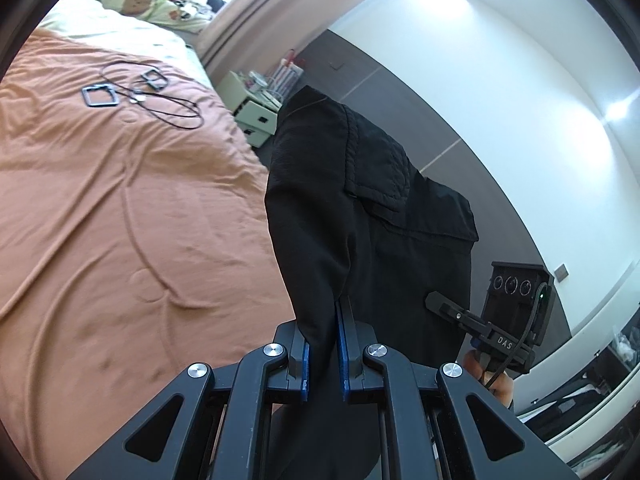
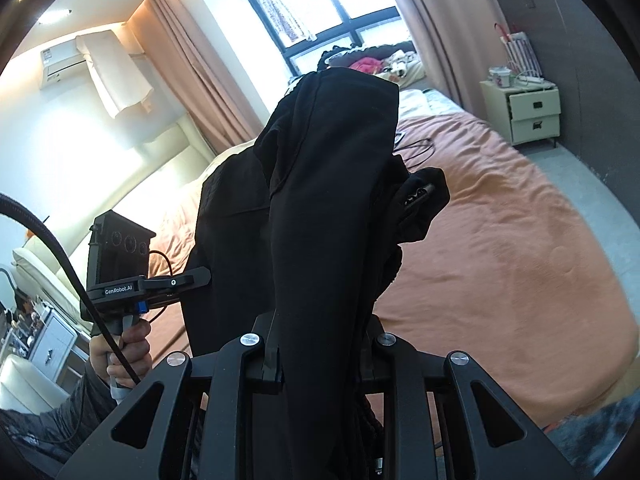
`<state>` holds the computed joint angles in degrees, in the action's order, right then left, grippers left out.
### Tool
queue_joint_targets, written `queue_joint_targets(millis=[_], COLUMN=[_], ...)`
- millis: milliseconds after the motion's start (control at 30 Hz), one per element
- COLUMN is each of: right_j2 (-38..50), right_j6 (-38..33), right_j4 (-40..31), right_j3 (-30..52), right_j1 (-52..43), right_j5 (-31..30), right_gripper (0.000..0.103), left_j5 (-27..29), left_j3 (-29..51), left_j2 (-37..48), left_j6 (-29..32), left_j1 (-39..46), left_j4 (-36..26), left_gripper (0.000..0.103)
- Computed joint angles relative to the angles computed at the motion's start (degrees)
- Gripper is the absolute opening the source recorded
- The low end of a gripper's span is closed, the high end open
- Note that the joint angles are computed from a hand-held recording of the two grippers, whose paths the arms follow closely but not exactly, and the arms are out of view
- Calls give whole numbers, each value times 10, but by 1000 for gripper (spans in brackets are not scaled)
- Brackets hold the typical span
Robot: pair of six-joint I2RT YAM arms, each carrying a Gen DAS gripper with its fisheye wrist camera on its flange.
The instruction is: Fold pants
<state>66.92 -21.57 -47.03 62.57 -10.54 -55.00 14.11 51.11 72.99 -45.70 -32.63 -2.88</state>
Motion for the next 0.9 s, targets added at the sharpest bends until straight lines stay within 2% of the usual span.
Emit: queue_joint_targets(millis=[267,467,667,900], right_j2=[55,85,129,180], right_j6=[-120,-188,-233,-239], right_j4=[-116,-171,-204,-209], right_j3=[93,143,184,224], right_j1=[-70,-105,-140,-151], right_j5=[-23,-24,-23,9], right_gripper=[20,20,20,20], left_j5=[-2,1,9,24], left_j3=[113,200,312,440], left_j2=[135,237,353,488], left_j6=[8,4,-3,-28], left_j1=[-32,-50,-57,-62], left_j4=[19,34,33,30], left_gripper=[11,11,11,11])
